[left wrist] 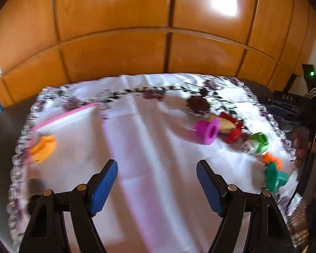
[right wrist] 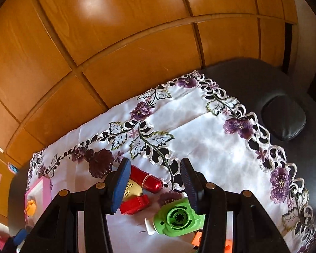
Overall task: Organize rigid objects
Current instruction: 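Grasp the brown flower-shaped knob with the left tool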
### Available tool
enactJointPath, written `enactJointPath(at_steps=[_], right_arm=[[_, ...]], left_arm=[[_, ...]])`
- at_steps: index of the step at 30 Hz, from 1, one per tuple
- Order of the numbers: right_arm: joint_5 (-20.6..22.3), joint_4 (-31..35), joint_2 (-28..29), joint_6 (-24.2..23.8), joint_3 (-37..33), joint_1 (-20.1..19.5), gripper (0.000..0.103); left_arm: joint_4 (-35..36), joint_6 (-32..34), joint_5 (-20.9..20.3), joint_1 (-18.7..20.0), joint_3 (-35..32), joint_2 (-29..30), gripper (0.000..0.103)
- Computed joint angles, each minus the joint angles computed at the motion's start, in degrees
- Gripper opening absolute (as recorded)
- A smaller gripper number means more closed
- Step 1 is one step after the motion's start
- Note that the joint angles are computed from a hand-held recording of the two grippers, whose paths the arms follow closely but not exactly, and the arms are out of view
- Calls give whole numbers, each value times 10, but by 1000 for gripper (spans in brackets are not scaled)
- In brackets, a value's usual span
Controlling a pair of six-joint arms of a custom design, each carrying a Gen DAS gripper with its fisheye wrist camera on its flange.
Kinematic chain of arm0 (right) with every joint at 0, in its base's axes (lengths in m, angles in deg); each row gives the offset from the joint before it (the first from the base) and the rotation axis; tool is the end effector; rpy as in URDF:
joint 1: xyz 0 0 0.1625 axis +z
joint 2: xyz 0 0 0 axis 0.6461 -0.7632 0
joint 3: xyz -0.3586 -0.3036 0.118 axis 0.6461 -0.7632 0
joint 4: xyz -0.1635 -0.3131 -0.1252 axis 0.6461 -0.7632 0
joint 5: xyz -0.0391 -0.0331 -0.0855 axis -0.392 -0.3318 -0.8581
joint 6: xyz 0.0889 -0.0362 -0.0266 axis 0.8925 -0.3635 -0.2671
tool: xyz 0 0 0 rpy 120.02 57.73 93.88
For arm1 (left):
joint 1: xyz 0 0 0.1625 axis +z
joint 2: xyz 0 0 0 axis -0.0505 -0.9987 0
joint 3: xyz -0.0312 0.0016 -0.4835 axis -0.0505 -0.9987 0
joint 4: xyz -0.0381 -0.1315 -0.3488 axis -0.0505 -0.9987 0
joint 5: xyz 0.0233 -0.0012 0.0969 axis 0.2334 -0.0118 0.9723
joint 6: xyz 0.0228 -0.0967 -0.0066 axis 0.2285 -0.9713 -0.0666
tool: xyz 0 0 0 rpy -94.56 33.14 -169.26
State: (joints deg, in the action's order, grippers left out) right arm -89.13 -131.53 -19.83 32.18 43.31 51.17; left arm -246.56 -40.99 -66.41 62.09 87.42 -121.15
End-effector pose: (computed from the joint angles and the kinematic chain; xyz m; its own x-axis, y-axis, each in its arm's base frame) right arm 0.1022 -0.7799 0.2066 -0.8699 0.3369 0.3602 -0.0478 0.6692 -0.7415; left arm -0.2090 -0.7362 0.1374 -0.7440 0.2385 -0.6242 0.5383 0.7673 -0.3485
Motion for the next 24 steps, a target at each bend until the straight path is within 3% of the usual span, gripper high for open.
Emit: enactJointPath(at_steps=[5,14,20,23,24], right_arm=[[13,6,-4,7,3,-2,49],[34,32,-10,23,4,-6,49],[46,43,-15,45,5,-13,49],[54,50,-16,52,5,-15,50],[55,50,-16,52,5,-15,50]], left_arm=[[76,-33,-44,12,-98,46,73],[76,87,-51,10,-270,156,75],[171,113,-32,10,-440,250,74],[237,108,-20,14,-544,301,58],[267,101,-16,16,-580,318,40]])
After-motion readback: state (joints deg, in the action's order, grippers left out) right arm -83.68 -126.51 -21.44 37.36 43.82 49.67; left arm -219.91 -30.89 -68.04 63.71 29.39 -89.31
